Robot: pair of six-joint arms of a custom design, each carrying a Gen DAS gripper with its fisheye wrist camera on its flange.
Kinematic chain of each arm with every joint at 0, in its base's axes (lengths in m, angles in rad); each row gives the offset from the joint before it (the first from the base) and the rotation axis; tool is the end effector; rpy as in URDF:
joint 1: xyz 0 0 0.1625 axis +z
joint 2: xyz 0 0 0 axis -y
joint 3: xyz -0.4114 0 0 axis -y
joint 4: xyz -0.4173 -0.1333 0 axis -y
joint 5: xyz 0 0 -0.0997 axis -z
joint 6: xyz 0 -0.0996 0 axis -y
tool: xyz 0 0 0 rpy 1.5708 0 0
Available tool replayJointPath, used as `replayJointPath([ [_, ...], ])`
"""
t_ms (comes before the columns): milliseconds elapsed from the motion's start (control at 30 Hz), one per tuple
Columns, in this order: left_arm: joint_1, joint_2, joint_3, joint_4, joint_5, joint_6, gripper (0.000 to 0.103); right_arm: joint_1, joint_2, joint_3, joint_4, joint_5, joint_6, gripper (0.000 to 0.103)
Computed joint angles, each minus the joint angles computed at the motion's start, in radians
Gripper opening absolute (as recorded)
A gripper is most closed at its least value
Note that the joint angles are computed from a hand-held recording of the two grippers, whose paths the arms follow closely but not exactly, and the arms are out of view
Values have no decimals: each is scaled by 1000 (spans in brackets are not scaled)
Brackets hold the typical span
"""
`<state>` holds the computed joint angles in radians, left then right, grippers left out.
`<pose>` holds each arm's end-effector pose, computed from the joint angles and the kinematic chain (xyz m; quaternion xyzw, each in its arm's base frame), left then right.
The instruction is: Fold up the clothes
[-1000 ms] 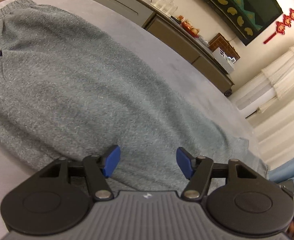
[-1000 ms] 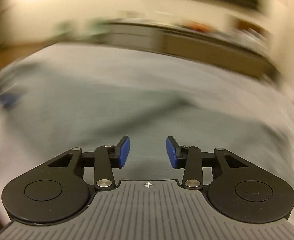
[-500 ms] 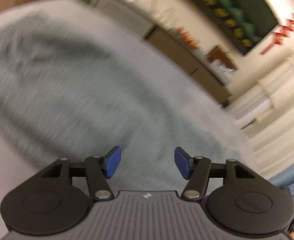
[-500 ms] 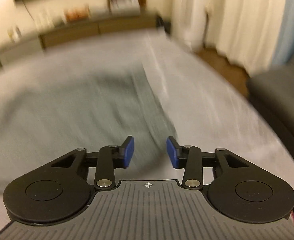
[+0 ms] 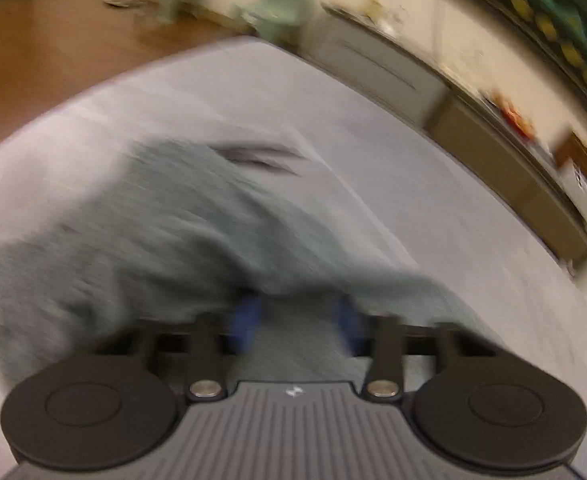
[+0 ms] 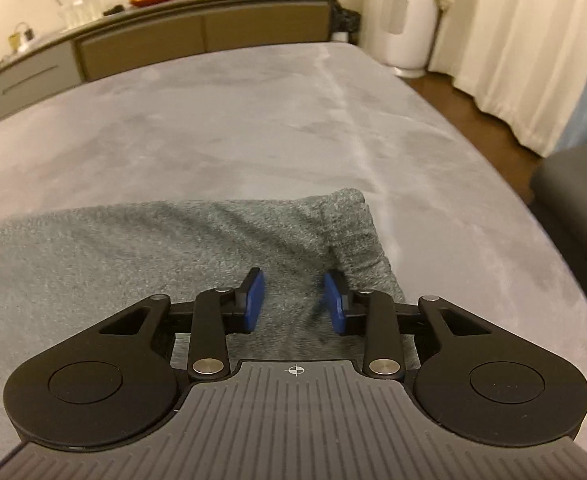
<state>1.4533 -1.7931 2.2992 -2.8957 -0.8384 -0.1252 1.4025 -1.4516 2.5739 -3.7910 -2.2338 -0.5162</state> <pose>0.1520 -0.4172 0.3837 -0.1458 0.8560 -0.4087 0.2811 0.0132 -0.3523 0.2480 -0.0277 -0.8238 0.3716 0.4271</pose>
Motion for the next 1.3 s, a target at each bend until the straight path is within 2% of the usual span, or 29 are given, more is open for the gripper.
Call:
replayJointPath([
  [67,28,-8,-20,21,-28,-43,9,-37,-23,19,-24,30,-18,19],
  [100,39,-16,-24,32,-49,-62,9,-36,-16,19,-41,24,-29,19],
  [133,34,-29,-21,50,-68,-66,17,-27,-2,18,-62,11,-39,20],
  [167,27,-44,-17,69,-86,-68,36,-15,8,18,-76,-6,-44,21],
  [200,13,-63,-3,63,-113,-45,46,1,11,22,-89,-19,-41,23],
  [233,-1,-82,12,55,-141,-19,53,18,13,31,-128,-16,-45,31],
  [300,-33,-118,49,20,-133,57,56,60,-1,65,-202,18,-75,42],
  [333,-38,-125,55,19,-113,70,57,70,-19,87,-202,50,-76,46],
  [400,-18,-118,39,66,-79,43,57,77,-50,120,-136,74,-63,48],
  [500,26,-128,10,94,-75,4,43,58,-60,143,-59,54,-68,49],
  [533,40,-138,3,98,-82,-5,38,42,-51,143,-53,34,-80,51],
  [567,57,-151,-4,103,-94,-22,37,29,-48,144,-54,16,-89,59],
  [600,63,-178,-1,116,-114,-42,37,18,-57,147,-68,4,-95,59],
  [633,67,-206,3,131,-135,-61,37,12,-63,149,-81,-10,-100,53],
  [667,71,-235,6,145,-156,-80,45,15,-65,150,-94,-28,-103,44],
  [700,47,-273,26,154,-149,-68,51,25,-59,150,-117,-42,-106,43],
  [733,26,-312,44,175,-182,-30,58,46,-39,151,-159,-48,-111,47],
  [767,5,-351,61,201,-222,10,59,73,-16,153,-204,-44,-121,50],
  [800,-4,-382,76,242,-294,55,60,109,15,160,-254,-21,-142,51],
  [900,-82,-472,152,391,-363,100,63,237,123,171,-313,84,-179,51],
  [1000,-157,-512,220,501,-343,72,63,374,265,154,-282,205,-206,52],
  [1067,-206,-517,253,531,-261,39,63,438,348,126,-224,260,-199,52],
  [1100,-204,-505,252,541,-239,25,63,464,391,107,-187,277,-199,52],
  [1133,-197,-490,249,551,-219,11,62,485,430,88,-153,286,-213,52],
  [1167,-177,-483,247,531,-231,27,62,504,465,67,-125,287,-228,52],
  [1300,-173,-499,242,558,-233,48,62,556,585,-10,-67,264,-256,52],
])
